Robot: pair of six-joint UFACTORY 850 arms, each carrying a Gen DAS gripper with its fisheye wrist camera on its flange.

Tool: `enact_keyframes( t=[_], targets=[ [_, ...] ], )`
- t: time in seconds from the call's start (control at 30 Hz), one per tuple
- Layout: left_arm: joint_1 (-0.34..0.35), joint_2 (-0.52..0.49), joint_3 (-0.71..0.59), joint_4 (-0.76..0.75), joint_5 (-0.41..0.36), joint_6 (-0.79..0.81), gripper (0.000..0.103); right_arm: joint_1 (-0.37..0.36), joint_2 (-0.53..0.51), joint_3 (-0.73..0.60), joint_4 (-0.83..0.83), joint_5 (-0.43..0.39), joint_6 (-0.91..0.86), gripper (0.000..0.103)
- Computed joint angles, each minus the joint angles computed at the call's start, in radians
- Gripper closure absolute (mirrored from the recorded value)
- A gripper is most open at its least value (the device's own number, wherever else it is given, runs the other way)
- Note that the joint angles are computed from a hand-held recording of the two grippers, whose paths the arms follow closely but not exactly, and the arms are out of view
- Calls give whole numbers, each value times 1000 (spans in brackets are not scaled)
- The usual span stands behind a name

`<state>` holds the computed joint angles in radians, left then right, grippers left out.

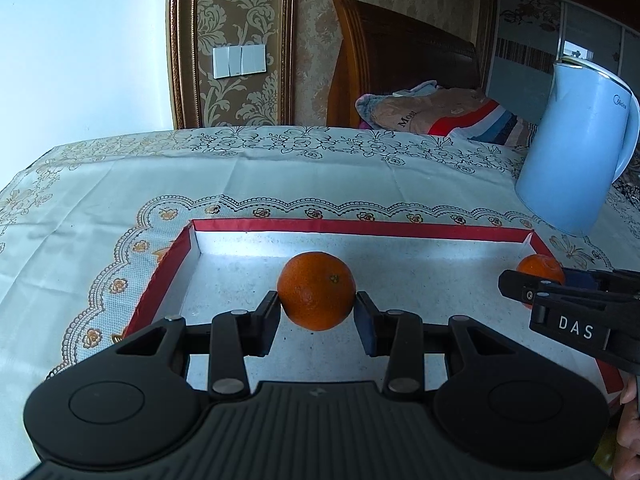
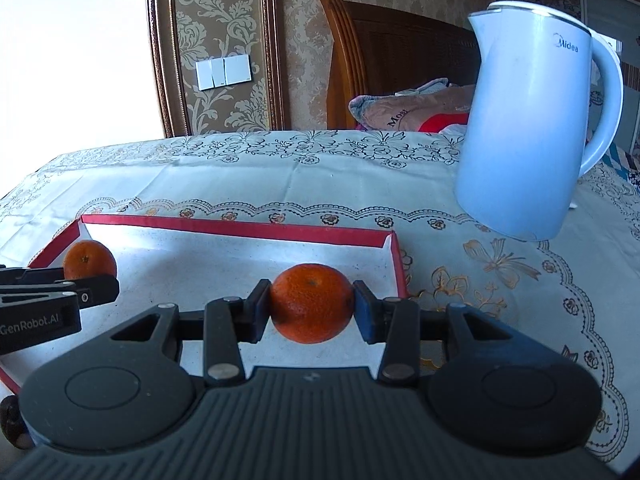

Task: Organize fruits
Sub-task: 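Carry the orange in the right gripper into the red tray and release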

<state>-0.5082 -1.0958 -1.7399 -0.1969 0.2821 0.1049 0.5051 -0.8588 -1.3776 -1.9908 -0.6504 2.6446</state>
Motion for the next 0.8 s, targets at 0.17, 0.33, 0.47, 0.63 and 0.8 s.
enact_keyframes(
  t=[0.17, 0.33, 0.47, 0.63, 0.8],
  targets=[
    [-1, -38, -77, -96, -72, 87, 63, -16, -17, -35, 5, 44, -21, 62],
    [6, -69, -132, -187, -135, 153, 63, -19, -25, -51, 16, 61, -41, 62],
    [8, -81, -151, -197, -141, 146, 63, -20, -27, -55, 27, 60, -49, 62],
    [5, -84, -153, -259, -116, 200, 63, -9, -26, -51, 39, 5, -67, 41],
    [3, -70, -124, -123, -72, 70, 60, -1, -20, -39, 13, -33, -41, 27]
  ],
)
